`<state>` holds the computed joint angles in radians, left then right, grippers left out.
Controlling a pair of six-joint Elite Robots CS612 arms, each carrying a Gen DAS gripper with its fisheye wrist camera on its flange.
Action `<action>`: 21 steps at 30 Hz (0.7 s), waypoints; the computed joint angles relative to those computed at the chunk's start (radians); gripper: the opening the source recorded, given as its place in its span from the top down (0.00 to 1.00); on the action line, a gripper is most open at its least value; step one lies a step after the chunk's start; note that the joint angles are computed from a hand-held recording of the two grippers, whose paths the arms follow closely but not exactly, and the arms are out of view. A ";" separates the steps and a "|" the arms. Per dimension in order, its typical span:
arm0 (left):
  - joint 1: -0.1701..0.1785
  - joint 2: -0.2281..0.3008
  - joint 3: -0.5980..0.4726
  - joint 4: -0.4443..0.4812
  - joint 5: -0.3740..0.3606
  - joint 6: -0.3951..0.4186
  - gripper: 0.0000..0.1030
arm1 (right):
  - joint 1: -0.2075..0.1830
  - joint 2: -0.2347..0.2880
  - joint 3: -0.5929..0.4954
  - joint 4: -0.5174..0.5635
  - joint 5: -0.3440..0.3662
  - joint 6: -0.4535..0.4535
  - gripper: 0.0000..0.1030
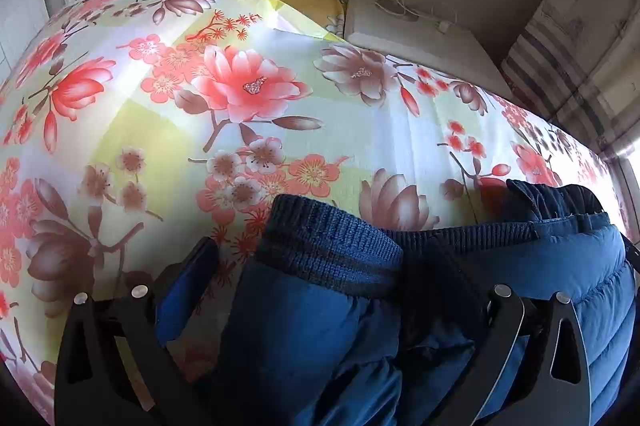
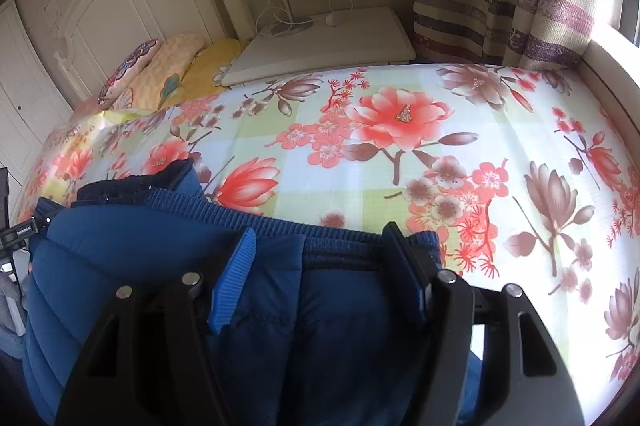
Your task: Fold large clothes
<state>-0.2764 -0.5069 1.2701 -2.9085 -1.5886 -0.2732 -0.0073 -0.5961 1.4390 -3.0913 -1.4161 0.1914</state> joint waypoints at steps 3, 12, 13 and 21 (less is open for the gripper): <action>-0.003 -0.004 0.006 -0.003 0.016 -0.010 0.04 | 0.002 -0.001 -0.001 0.005 -0.005 -0.002 0.37; -0.101 -0.107 0.127 -0.241 0.198 0.096 0.04 | 0.081 -0.071 0.024 -0.040 -0.108 -0.130 0.34; -0.115 -0.109 0.119 -0.229 0.203 0.115 0.04 | 0.104 -0.071 0.009 -0.028 -0.122 -0.190 0.32; -0.133 -0.014 -0.012 0.055 0.192 0.114 0.04 | 0.127 0.000 -0.098 0.170 -0.098 -0.207 0.20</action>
